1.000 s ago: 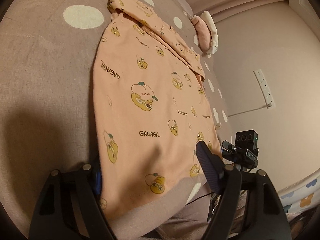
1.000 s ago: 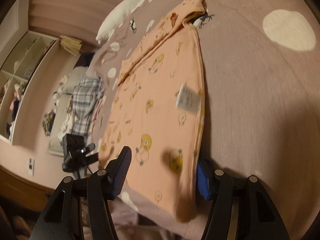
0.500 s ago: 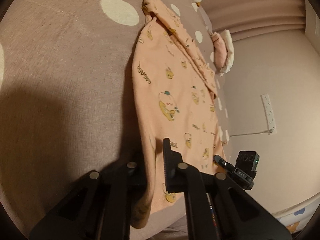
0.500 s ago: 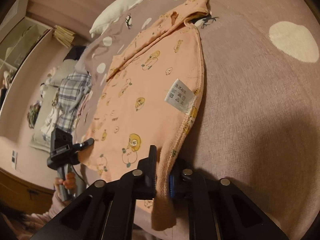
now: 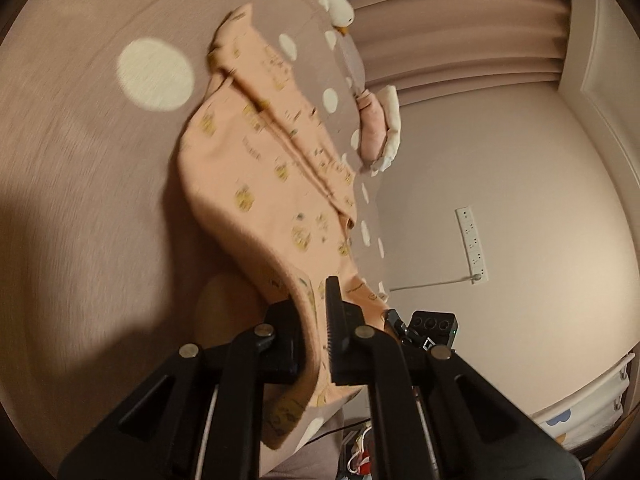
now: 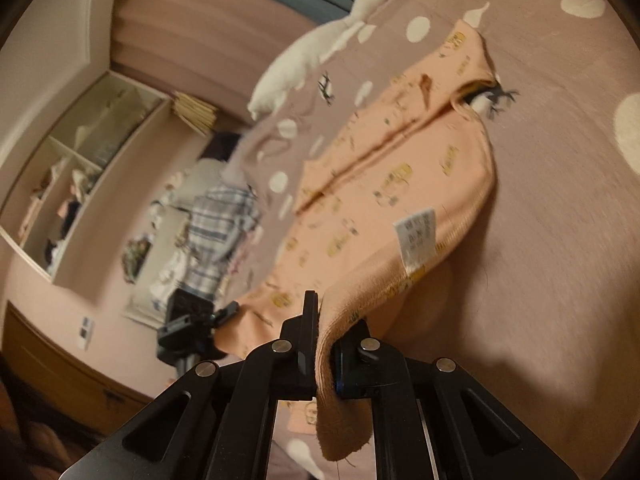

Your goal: Fold small clothes

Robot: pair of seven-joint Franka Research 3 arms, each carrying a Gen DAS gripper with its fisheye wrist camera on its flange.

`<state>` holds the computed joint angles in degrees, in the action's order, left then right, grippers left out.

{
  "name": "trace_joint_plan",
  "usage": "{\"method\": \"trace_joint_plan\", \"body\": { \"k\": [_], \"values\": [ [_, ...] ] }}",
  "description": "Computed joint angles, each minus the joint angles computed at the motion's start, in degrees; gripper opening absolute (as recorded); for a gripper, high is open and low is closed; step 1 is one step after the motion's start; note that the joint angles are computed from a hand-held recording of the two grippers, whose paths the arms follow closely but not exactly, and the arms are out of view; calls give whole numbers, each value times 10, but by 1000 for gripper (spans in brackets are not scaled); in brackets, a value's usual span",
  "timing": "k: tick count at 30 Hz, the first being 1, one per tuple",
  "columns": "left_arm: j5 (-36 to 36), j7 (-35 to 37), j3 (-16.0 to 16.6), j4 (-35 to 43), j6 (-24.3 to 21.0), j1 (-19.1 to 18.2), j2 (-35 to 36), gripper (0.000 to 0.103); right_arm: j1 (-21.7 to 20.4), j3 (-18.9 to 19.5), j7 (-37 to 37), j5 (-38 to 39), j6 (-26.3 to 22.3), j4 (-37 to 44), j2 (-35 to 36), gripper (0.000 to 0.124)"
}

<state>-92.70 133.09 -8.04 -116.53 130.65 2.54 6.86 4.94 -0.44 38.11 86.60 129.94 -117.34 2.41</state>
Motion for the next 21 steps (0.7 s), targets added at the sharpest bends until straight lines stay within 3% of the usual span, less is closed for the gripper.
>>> {"method": "trace_joint_plan", "body": {
  "k": [12,18,21],
  "values": [
    [20,-14,-19,145,8,16,79,7,-16,7,-41,65,-3,87,47,10],
    [52,-74,-48,272,25,34,168,7,-24,19,-15,49,19,163,91,10],
    [102,-129,-56,362,49,30,233,7,-35,27,9,37,28,212,128,10]
  ]
}}
